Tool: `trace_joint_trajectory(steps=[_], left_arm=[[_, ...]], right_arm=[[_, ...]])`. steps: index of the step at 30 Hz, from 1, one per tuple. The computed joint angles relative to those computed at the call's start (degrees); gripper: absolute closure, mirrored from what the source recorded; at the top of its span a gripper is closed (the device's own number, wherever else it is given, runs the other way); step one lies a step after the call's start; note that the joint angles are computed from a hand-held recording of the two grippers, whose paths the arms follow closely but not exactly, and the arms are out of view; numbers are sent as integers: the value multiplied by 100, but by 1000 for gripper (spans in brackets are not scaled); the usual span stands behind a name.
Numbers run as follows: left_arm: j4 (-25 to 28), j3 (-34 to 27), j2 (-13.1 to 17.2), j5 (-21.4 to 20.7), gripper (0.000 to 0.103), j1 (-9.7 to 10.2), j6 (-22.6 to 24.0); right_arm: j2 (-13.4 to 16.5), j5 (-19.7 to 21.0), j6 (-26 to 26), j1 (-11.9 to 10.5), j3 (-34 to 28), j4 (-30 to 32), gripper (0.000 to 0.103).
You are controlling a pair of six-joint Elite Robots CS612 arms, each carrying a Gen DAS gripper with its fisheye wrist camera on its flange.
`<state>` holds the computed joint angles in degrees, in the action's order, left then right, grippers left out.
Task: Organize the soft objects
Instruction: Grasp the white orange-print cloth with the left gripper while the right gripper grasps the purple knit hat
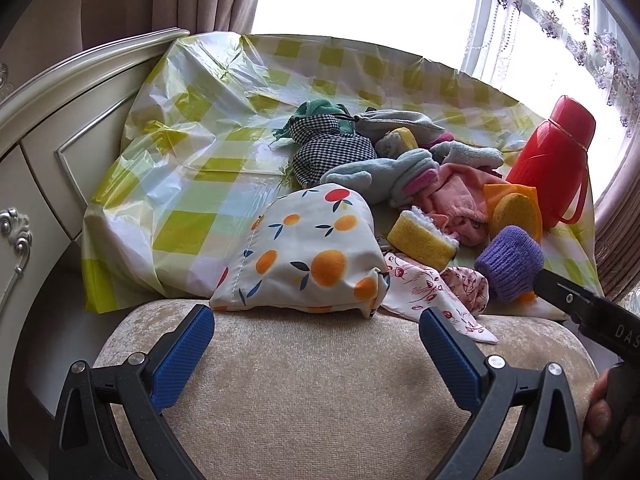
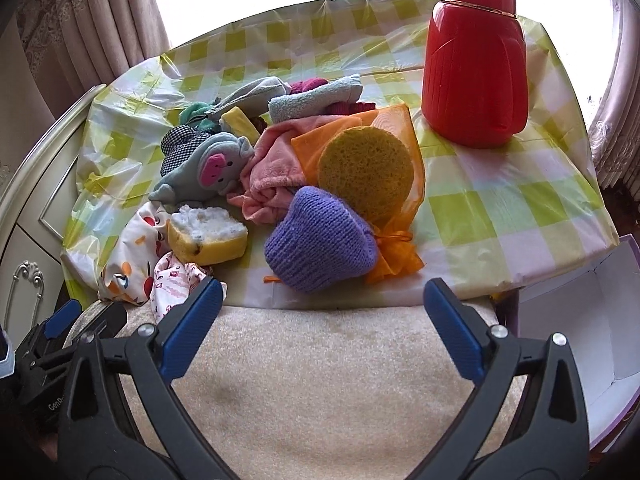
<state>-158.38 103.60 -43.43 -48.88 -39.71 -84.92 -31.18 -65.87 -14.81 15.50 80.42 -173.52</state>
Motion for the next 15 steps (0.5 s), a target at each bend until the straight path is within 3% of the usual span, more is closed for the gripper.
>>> trace_joint_trajectory(steps=[15], left_arm=[[218,-66,-19,-64,0,-32,-43]], right_arm=[[50,35,-60,-24,-49,29,2]])
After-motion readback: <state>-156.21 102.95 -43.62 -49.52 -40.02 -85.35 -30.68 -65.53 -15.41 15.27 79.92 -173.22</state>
